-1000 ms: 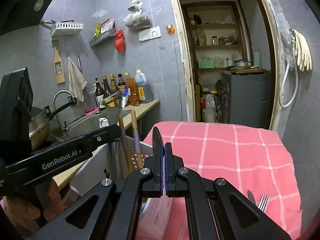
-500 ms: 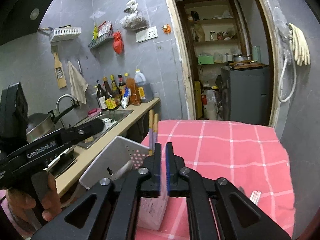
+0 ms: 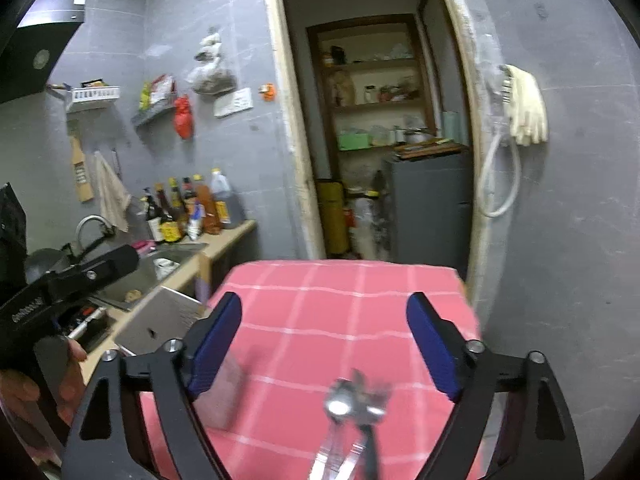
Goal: Organize utensils
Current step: 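Move both tools over the spoon, knife and fork on the cloth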
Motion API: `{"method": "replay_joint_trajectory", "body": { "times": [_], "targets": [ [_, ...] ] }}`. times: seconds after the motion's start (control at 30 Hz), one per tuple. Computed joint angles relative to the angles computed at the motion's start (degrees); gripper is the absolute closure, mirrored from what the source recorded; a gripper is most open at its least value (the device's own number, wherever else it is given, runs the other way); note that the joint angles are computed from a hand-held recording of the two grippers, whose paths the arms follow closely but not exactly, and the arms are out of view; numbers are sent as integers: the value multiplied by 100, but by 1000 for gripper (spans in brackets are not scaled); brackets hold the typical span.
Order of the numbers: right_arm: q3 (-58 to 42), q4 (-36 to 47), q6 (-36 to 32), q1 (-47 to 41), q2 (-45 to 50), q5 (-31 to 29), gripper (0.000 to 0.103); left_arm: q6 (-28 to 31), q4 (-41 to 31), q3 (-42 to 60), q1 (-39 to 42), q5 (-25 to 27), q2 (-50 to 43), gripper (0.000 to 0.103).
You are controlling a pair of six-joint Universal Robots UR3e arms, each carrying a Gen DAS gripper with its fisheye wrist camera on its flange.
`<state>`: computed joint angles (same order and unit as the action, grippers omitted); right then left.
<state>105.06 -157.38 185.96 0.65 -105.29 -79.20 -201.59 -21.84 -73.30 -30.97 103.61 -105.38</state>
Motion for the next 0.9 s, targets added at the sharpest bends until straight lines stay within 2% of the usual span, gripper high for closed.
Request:
{"method": "replay_joint_trajectory", "body": {
  "times": [0.1,0.3,0.43,0.63,0.9],
  "targets": [
    [374,472,-307,-751,-592,451,13,83,-312,607,-280,65,-429,1],
    [857,1656,-1136,-2186,-1330,1461,13,141,-1162,1899,-620,-20,-1296,0],
    [1097,2312,-1777,-2909,-1420,2086,13,111,-1971,2877,-697,-129,-1901,0],
    [1254,2483,-2298,-3252,-807,2551,13,17,-3321,4453,-693,-211,-2859,0],
    [640,2136,-2749,-2811,842,2771,22,-506,-4256,5280,-511,-398,-3545,1]
  ]
}}
